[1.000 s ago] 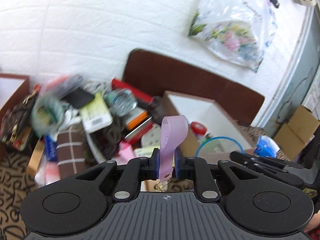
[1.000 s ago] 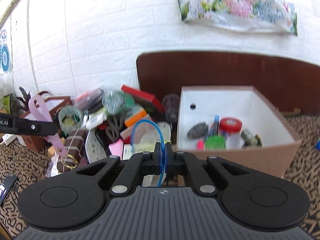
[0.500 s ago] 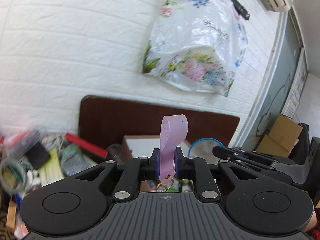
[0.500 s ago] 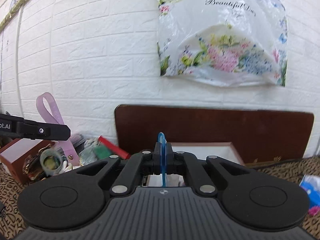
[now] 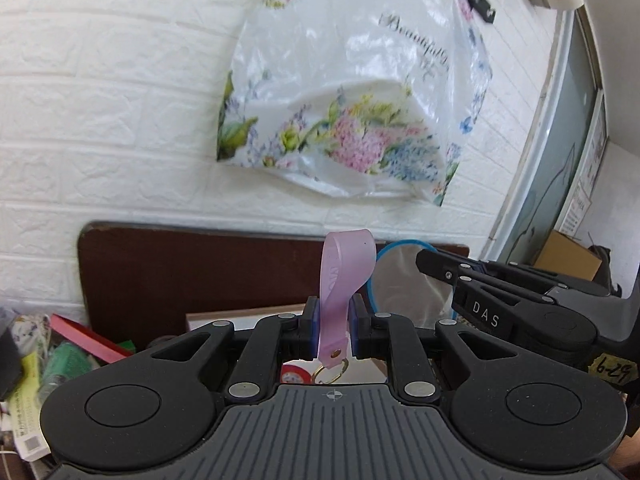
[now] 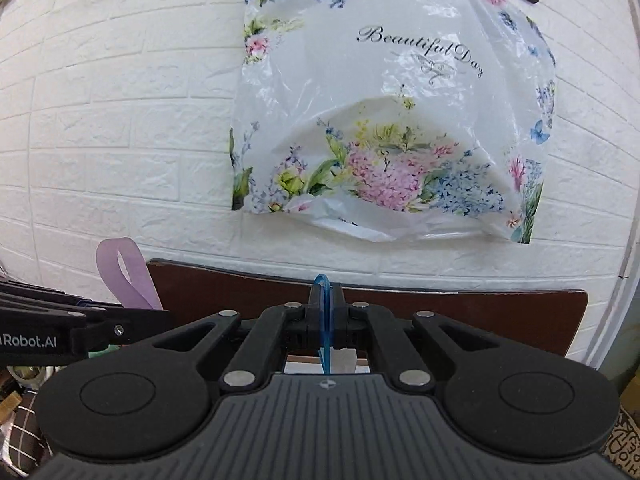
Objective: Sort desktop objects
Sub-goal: 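Open both tools to drop the strap and net into the box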
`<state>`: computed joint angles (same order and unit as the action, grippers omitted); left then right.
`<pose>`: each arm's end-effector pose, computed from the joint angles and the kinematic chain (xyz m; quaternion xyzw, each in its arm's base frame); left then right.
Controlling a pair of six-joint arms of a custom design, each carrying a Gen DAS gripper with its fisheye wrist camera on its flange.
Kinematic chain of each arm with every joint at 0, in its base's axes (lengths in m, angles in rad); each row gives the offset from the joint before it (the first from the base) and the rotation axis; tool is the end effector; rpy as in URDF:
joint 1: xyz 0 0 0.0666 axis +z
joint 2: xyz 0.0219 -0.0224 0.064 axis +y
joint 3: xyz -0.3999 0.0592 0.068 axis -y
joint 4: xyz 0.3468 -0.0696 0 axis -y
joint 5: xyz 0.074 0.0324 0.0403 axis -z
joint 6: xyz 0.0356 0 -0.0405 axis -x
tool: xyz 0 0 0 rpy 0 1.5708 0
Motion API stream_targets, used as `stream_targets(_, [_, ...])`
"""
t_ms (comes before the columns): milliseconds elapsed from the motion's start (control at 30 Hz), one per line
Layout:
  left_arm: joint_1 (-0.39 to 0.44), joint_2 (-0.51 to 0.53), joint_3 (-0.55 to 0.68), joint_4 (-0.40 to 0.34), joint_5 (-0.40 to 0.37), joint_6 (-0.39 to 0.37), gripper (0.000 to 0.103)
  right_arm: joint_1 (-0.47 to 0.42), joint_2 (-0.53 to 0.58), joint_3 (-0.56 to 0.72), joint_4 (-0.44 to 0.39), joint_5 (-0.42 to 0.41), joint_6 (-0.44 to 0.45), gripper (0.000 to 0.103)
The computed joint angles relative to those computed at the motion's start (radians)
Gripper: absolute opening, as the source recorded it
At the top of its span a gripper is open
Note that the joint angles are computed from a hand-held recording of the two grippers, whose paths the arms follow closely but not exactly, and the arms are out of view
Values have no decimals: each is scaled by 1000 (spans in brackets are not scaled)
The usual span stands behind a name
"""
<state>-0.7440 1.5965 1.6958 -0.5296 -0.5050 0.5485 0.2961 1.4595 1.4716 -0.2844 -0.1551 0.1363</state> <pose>0.4092 -0.3538 0.5190 -0.0547 0.8243 -0.1469 0.5440 0.4738 0.1499 0.5102 -0.2161 0.7656 0.1096 0.5959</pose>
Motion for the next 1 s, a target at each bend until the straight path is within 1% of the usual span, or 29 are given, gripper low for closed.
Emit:
stream_targets(100, [29, 57, 20, -19, 49, 27, 10, -12, 54, 17, -22, 5, 19, 3])
stream_targets(233, [62, 134, 48, -61, 100, 60, 10, -22, 138, 44, -83, 9, 37, 3])
stream_targets(367, [90, 201, 84, -92, 118, 86, 11, -19, 227, 93, -130, 16, 34, 3])
stream_targets(400, [98, 216, 94, -100, 115, 93, 18, -18, 247, 106, -136, 13, 31, 4])
stream_targets(433, [104, 228, 99, -94, 112, 97, 39, -17, 268, 120, -139, 10, 30, 5])
stream_targets(467, [108, 238, 102, -90, 92, 102, 48, -15, 286, 130, -138, 15, 27, 9])
stream_targets(500, [110, 246, 105, -87, 72, 104, 73, -12, 300, 139, -139, 23, 26, 30])
stream_targets(533, [110, 255, 117, -102, 39, 112, 85, -10, 311, 143, -134, 35, 24, 57])
stream_targets(567, [110, 261, 127, -119, 3, 116, 91, -9, 317, 138, -113, 59, 11, 69])
stream_targets(600, [113, 260, 120, -109, -9, 104, 102, -11, 319, 130, -89, 71, 4, 87])
stream_targets(633, [116, 252, 98, -78, -4, 87, 103, -16, 321, 121, -68, 67, 7, 93])
stream_targets(667, [120, 245, 77, -47, 1, 76, 103, -21, 324, 117, -60, 56, 14, 94])
stream_targets(700, [123, 243, 69, -36, 5, 76, 103, -23, 327, 118, -66, 47, 22, 94])
stream_targets(733, [125, 244, 68, -38, 10, 83, 103, -26, 333, 125, -80, 42, 28, 97])
stream_targets(800, [128, 252, 78, -67, 24, 105, 103, -27, 338, 127, -98, 30, 37, 103])
stream_targets(867, [122, 255, 86, -100, 21, 120, 103, -26, 344, 136, -139, 21, 54, 103])
stream_targets(933, [117, 255, 85, -113, 18, 124, 103, -22, 349, 146, -185, 30, 75, 103])
stream_targets(1000, [108, 252, 83, -125, 4, 129, 103, -21, 339, 134, -198, 35, 85, 103])
